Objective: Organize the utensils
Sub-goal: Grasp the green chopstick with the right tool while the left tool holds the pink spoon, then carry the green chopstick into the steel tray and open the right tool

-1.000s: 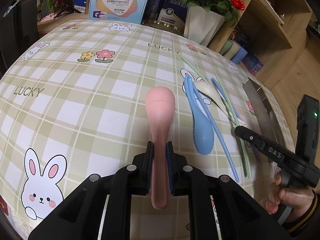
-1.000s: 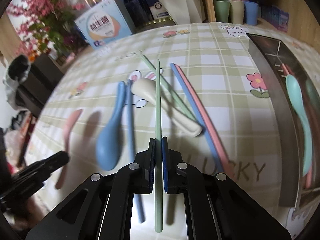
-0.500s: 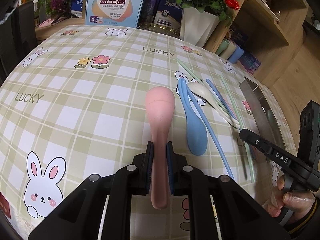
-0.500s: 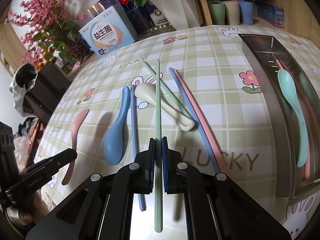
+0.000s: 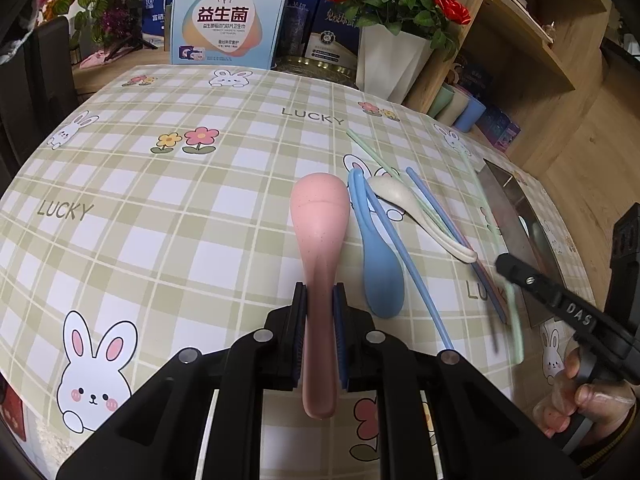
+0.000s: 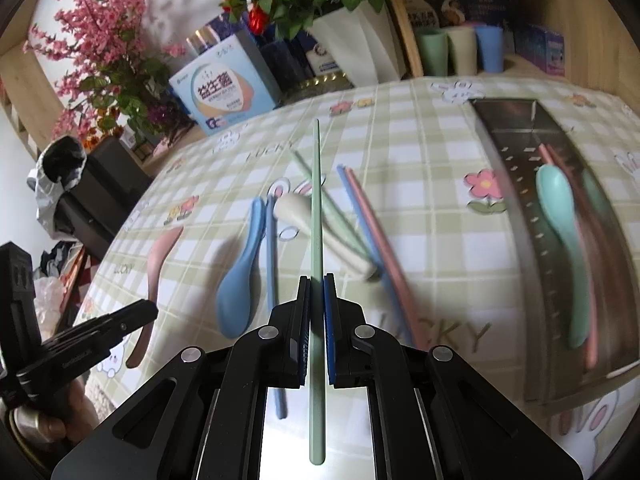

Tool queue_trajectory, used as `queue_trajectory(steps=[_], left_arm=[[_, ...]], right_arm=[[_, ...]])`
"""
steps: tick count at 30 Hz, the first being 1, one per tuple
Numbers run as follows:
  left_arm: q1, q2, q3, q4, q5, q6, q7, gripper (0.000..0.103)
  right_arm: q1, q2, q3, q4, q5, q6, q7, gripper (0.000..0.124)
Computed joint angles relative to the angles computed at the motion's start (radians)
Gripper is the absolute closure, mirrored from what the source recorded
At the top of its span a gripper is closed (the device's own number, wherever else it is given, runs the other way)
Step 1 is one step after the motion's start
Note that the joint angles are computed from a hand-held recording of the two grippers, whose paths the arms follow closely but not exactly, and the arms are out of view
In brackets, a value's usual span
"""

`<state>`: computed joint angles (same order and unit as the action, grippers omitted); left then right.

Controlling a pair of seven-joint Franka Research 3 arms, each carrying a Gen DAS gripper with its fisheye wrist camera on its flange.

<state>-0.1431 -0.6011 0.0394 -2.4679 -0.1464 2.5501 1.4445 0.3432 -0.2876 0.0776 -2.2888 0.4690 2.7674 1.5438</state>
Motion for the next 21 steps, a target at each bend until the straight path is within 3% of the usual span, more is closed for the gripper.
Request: queue_trajectory(steps=[7,11,21], left_arm=[[0.001,0.009,-0.007,0.022,0.009,0.004,-0.002,0.09],[-0.001,0.022,-0.008,0.034,0.007,0.013,-0.003,0.09],[-0.012,0.038,-0.009,0.046,-0.01,0.01,0.009,0.09]], right_arm=[[-0.069,-0.036,-0.002,-0.018,-0.074,0.018,0.059,0.118],[-0.145,-0.059,0.007,-0.025,-0.167,0.014,0.128,0.118],[-0.286,-0.042,0.02,-0.003,-0.405,-0.12,0.282,0.118]])
